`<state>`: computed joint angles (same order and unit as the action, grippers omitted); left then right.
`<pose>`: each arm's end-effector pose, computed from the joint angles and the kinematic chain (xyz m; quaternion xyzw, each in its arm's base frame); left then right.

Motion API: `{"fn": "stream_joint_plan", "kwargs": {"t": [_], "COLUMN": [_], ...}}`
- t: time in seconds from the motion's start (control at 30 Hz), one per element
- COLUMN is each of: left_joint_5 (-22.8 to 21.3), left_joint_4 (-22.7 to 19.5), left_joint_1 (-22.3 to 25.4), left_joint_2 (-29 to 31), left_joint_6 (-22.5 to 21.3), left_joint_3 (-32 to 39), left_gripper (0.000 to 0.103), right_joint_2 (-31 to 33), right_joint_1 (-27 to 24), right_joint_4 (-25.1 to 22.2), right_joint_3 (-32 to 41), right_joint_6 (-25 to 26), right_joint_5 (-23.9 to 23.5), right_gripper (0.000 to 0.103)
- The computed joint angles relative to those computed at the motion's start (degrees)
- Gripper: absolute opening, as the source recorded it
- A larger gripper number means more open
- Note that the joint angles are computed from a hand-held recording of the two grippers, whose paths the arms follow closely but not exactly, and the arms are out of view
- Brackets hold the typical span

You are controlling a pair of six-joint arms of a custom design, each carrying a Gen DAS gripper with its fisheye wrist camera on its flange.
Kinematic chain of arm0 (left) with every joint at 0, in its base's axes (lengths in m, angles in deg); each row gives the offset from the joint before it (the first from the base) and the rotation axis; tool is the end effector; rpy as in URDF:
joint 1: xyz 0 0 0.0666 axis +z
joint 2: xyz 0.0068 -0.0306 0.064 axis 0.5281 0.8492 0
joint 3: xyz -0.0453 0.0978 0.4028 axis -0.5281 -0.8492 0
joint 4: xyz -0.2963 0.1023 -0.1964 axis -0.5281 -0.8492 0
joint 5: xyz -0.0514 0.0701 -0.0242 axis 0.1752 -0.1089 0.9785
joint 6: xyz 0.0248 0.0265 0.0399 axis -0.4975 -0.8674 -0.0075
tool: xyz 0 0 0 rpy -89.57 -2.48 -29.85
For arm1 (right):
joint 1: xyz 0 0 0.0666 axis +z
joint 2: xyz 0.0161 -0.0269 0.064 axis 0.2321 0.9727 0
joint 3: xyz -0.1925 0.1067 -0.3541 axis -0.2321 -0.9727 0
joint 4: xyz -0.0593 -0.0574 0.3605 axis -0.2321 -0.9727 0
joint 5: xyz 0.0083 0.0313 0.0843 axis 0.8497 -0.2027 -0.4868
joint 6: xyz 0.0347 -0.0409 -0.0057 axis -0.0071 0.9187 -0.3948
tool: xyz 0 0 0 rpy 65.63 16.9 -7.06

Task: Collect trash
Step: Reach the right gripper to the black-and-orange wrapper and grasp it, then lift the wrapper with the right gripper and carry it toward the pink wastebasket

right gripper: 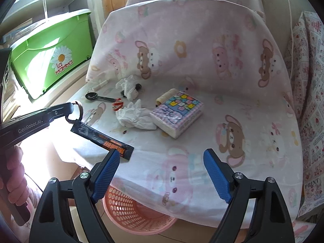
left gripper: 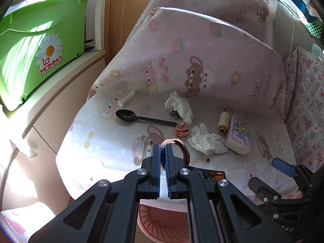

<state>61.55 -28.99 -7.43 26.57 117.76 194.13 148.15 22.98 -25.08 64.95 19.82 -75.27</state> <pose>0.4162 -0.3209 0.5721 -0.0945 0.9222 -0.0357 0.3734 0.4340 0.0801 0.5497 -0.1656 0.9124 0.1089 0.3581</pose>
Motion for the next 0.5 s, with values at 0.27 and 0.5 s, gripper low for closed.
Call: {"fn": "stream_joint_plan", "kwargs": {"t": [0.27,0.5], "left_joint_5": [2.9,5.5], "left_joint_4": [2.1,4.9], "left_joint_1": [0.4,0.4], "left_joint_2": [-1.4,-3.3], "left_joint_6": [-0.4,0.4], "left_joint_3": [-1.8,-3.8], "left_gripper": [0.003,0.003], "right_joint_2": [1.7,2.3], "right_joint_1": [5.6,8.6], "right_joint_4": [-0.5,3.7], "right_joint_3": [0.5,-0.4], "right_joint_6": [3.9,2.9], "right_joint_5": [1.2,3.9], "right_gripper": [0.086,0.085]}}
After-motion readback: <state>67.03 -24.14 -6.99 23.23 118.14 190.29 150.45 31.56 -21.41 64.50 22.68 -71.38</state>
